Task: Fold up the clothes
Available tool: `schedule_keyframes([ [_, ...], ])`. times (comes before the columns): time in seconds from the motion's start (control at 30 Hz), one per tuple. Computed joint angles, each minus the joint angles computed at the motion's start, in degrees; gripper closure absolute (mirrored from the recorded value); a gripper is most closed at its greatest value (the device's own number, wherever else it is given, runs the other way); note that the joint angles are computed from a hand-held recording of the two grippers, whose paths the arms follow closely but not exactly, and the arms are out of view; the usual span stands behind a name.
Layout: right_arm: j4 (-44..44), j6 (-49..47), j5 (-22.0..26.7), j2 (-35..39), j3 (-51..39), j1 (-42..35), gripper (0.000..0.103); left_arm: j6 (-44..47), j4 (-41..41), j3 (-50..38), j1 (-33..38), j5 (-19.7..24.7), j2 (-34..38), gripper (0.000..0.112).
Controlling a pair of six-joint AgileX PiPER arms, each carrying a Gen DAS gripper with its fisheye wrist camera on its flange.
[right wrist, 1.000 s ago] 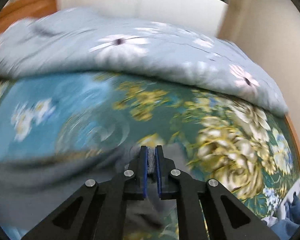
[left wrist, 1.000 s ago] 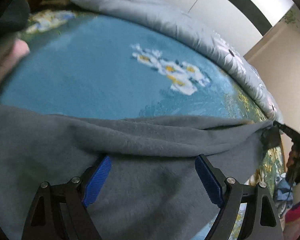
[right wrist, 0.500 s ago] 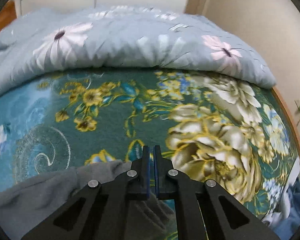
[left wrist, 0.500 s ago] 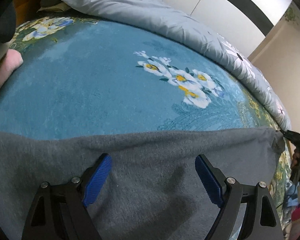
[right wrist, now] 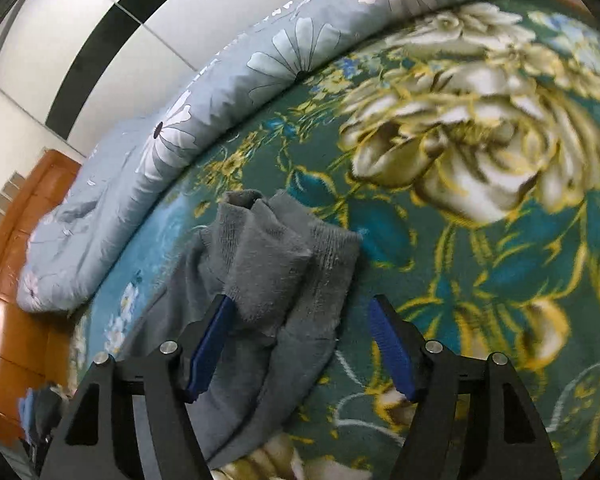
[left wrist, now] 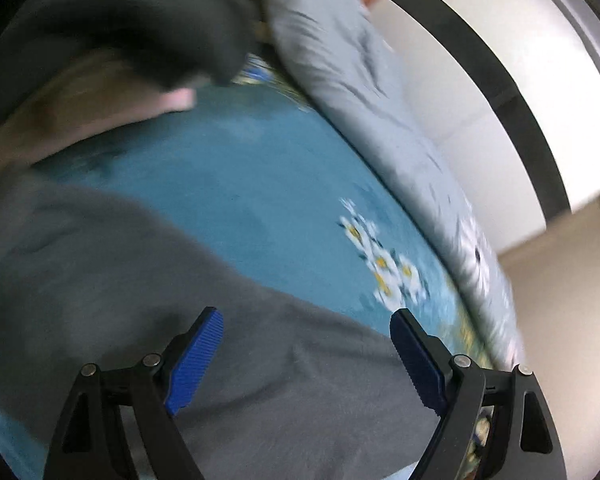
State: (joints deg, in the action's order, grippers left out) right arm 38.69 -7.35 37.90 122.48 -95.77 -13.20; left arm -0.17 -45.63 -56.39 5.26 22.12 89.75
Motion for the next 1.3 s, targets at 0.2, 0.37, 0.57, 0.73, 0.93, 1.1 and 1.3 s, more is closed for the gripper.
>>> schedule_keyframes([
  [0.2, -0.5, 3.9, -2.9, 1.3, -1.0, 1.0, 0.039, 5.4, -8.3, 4.2, -3.0, 0.8, 3.2, 0.024],
  [0.37, -4.0, 7.9, -3.0, 0.2, -1.5, 1.8, 0.086, -2.0, 2.3, 0.4, -6.4, 1.7, 6.4, 0.024],
  [0.57, -23.4, 17.8, -5.9, -7.3, -1.7, 10.7, 0.088, 3.0, -3.3, 0.3, -5.1, 3.0, 7.1, 0.024],
  [0.73, -41.2, 22.3, -3.8, -12.1, -5.4, 23.5, 0.088, 8.4, -9.2, 1.8, -3.4, 3.6, 5.9, 0.024],
  [0.93, -55.9, 26.1, -2.7, -11.7, -6.8, 40.0, 0.088, 12.4, -13.5, 4.7, -0.8, 0.7, 1.3, 0.024],
  [1.1, -65.7, 31.5, -4.0, -7.0, -4.3, 51.6, 0.088, 16.9, -19.5, 6.6, 2.7, 0.2, -0.6, 0.024],
  [1.3, -71.0, 36.7, -2.2, 0.5, -5.1, 59.4, 0.088, 21.4, -24.6, 8.1, 7.3, 3.5, -1.0, 0.024],
])
